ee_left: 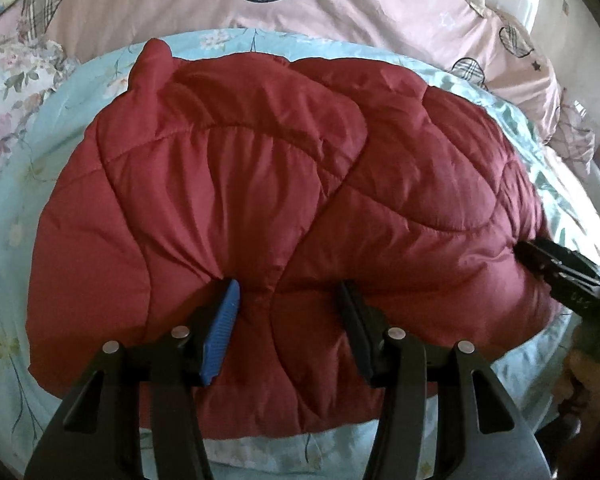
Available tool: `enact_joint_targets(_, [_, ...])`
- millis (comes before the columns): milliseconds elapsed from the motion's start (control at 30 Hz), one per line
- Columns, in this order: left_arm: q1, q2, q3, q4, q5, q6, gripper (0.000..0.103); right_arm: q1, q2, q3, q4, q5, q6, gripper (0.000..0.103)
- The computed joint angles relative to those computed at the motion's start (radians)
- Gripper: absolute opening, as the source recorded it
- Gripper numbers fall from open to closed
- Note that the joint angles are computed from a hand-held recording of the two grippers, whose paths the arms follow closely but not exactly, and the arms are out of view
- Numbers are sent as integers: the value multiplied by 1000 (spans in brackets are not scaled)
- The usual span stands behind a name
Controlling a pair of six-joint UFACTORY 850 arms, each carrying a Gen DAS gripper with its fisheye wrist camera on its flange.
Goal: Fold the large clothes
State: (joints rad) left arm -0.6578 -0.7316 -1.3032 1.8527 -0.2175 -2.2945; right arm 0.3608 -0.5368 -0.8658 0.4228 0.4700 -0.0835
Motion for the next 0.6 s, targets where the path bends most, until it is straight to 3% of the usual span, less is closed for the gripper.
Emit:
enact_joint_targets(200, [-13, -10, -3, -34, -44, 34, 51, -1, -4, -1, -4, 11, 3, 67])
enact_joint_targets(433, [-8, -4, -1, -41, -30, 32, 51, 1, 2, -3, 23, -2, -13, 67])
enact_joint_targets(600, [-9, -9, -9, -92, -35, 84, 51, 69, 77, 51, 137, 53, -129, 66])
